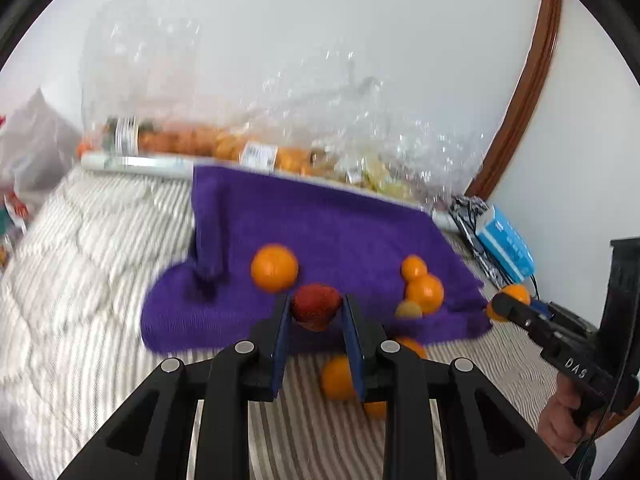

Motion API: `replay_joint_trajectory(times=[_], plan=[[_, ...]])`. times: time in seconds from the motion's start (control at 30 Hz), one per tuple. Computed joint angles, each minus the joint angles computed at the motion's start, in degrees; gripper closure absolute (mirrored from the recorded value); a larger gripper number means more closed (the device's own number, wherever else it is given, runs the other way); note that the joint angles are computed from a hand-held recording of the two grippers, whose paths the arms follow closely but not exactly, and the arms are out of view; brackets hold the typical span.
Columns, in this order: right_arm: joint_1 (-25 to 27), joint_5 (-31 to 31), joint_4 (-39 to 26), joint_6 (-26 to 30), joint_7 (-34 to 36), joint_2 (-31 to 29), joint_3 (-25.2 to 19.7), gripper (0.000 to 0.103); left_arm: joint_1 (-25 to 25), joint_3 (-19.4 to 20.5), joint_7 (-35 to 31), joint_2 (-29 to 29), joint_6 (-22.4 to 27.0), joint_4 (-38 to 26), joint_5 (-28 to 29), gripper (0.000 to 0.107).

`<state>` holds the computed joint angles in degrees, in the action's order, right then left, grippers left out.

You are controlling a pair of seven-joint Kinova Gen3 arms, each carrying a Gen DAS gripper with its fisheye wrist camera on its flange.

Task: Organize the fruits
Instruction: 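Lift and carry the orange and red fruit with both tools over the towel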

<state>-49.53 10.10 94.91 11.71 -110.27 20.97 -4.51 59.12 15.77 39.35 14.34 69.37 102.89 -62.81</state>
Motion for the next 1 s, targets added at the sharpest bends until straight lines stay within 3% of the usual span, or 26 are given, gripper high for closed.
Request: replay_joint_trajectory(times=[0.2, 0.3, 0.47, 0.73, 1.0], plan=[[-0.48, 0.20, -6.77, 1.22, -1.43, 2.02, 1.60, 0.071, -1.65, -1.87, -4.11, 1.46, 3.73, -5.03, 0.40, 0.083], [-2.03, 1.36, -10.22, 2.22, -2.91, 3.34, 3.72, 0.071, -3.10, -2.71, -5.64, 1.67, 2.46, -5.95, -0.23, 0.083], [-0.22, 0.71, -13.11, 1.83, -2.28, 5.74, 2.35, 0.071, -4.39, -4.50, -9.47, 4.22, 2.04, -8.72, -0.61, 0.083], [3.41, -2.33, -16.91, 6.19, -0.47, 10.47, 0.04, 0.071, -6.63, -6.17, -6.91, 4.28, -6.16, -4.58, 1.15, 0.083], [2.10, -1.54, -17.03, 6.37, -1.84, 11.40, 2.20, 0.071, -7.16, -6.91, -4.96, 4.52, -9.53, -2.64, 0.48, 0.083]])
